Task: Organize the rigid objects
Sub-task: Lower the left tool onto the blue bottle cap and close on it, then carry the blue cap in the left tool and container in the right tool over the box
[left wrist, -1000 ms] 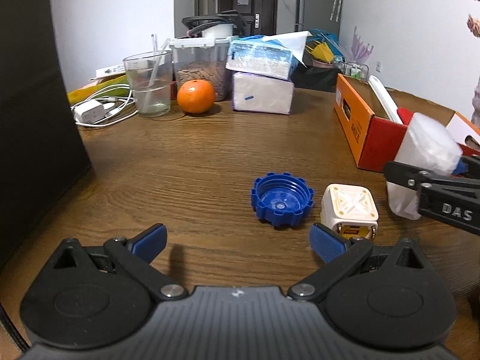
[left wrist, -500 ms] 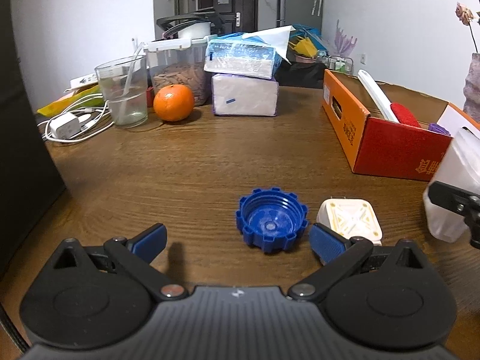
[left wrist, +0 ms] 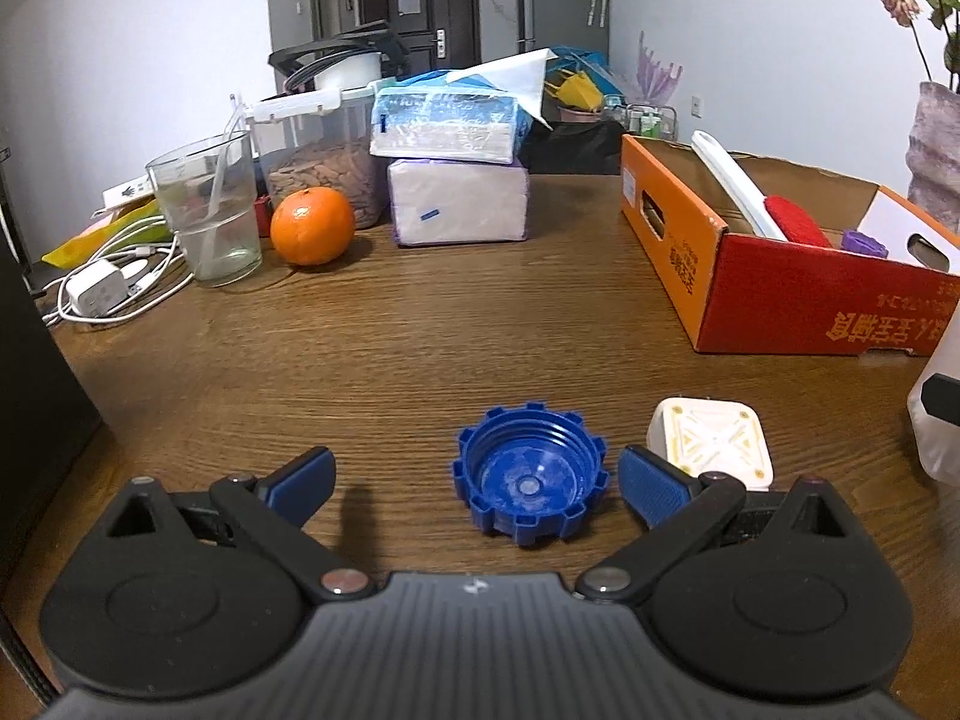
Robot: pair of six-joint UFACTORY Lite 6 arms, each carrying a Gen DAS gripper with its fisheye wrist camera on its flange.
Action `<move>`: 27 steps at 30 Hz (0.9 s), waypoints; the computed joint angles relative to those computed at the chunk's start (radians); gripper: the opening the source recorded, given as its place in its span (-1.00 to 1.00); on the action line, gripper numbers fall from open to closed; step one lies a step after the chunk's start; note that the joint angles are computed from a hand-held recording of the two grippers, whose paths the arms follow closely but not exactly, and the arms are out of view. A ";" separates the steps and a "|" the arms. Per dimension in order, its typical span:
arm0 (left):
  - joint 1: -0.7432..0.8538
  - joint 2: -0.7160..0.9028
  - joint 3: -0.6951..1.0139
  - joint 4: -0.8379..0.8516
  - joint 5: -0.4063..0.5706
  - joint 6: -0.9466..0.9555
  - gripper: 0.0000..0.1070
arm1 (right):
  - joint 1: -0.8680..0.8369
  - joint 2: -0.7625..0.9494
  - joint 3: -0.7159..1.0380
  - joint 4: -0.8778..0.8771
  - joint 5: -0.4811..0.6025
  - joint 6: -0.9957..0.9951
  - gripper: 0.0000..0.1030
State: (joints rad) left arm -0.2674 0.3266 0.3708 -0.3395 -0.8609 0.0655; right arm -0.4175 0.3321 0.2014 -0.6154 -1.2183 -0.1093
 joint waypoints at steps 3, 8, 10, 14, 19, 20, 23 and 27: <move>0.005 -0.007 -0.006 0.021 -0.001 -0.006 0.72 | -0.015 0.004 -0.001 -0.004 0.000 -0.004 0.20; 0.021 -0.009 -0.003 0.072 0.028 -0.020 0.12 | -0.013 0.007 -0.001 -0.002 0.002 -0.007 0.20; 0.015 -0.008 -0.007 0.060 0.019 -0.016 0.01 | -0.011 0.006 -0.001 -0.002 0.002 -0.006 0.20; 0.024 -0.016 -0.014 0.058 0.015 -0.026 0.01 | -0.011 0.002 -0.003 -0.004 0.004 -0.006 0.20; 0.046 -0.054 -0.049 0.059 -0.010 -0.048 0.01 | -0.014 -0.001 -0.012 -0.009 -0.002 -0.011 0.20; 0.050 -0.063 -0.058 0.057 -0.016 -0.053 0.01 | -0.020 -0.003 -0.016 -0.016 -0.004 -0.012 0.20; 0.046 -0.083 -0.076 0.014 -0.032 -0.046 0.01 | -0.038 -0.013 -0.027 -0.035 -0.006 -0.013 0.20; 0.039 -0.116 -0.108 -0.041 -0.064 -0.047 0.01 | -0.069 -0.026 -0.039 -0.071 -0.006 -0.010 0.20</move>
